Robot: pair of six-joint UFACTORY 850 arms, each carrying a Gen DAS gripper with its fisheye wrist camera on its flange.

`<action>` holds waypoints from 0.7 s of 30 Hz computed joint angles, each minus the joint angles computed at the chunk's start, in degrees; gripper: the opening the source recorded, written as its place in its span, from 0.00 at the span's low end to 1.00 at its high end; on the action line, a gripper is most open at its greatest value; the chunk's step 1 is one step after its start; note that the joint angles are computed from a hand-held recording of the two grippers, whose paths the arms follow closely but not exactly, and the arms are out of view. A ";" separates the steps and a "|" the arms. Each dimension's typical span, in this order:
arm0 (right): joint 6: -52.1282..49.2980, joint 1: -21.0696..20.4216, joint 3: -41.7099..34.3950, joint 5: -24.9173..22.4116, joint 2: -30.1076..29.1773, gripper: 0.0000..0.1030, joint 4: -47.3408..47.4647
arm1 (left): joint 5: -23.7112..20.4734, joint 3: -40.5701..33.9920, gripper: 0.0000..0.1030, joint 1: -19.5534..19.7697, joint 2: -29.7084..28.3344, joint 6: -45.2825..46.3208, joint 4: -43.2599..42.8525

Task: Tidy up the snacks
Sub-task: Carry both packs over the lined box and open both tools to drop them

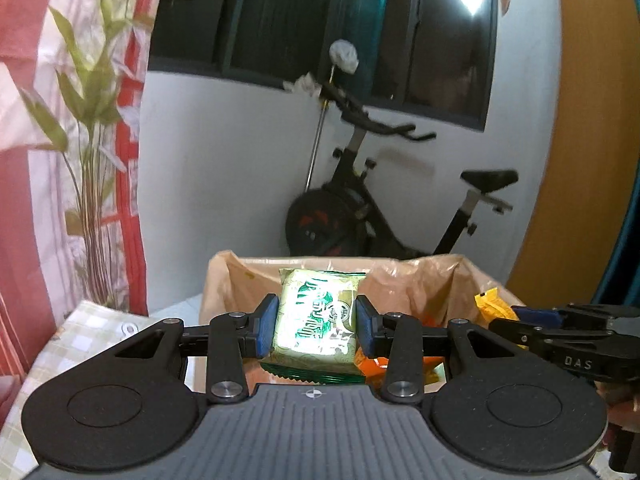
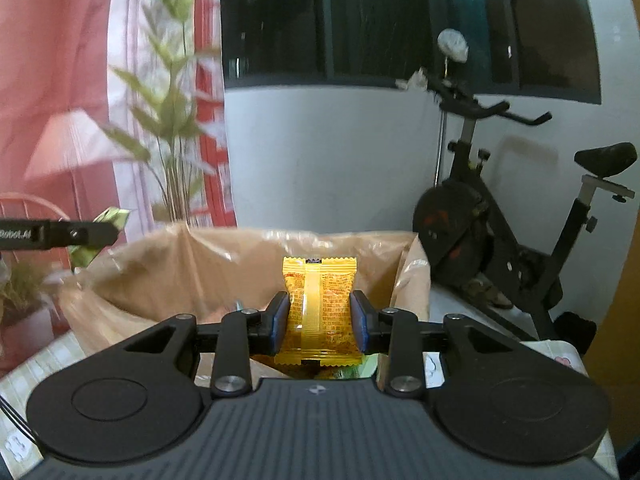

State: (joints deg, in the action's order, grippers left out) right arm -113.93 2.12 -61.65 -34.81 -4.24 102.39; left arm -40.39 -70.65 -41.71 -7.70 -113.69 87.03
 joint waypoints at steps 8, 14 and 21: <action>1.89 1.11 -1.40 4.05 -1.05 0.35 -4.26 | 2.57 -0.52 0.45 0.94 -0.67 6.49 -3.33; 0.86 0.51 0.23 3.25 0.74 0.38 -3.69 | 0.46 1.00 0.64 -0.22 1.07 5.83 -1.97; -0.67 -1.25 3.04 -1.23 3.77 0.48 -0.98 | -0.44 5.05 0.70 -1.89 5.77 3.21 0.14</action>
State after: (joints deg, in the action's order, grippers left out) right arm -114.60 0.88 -58.61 -36.04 -0.46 101.41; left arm -40.83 -65.59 -43.60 -1.93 -110.48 87.17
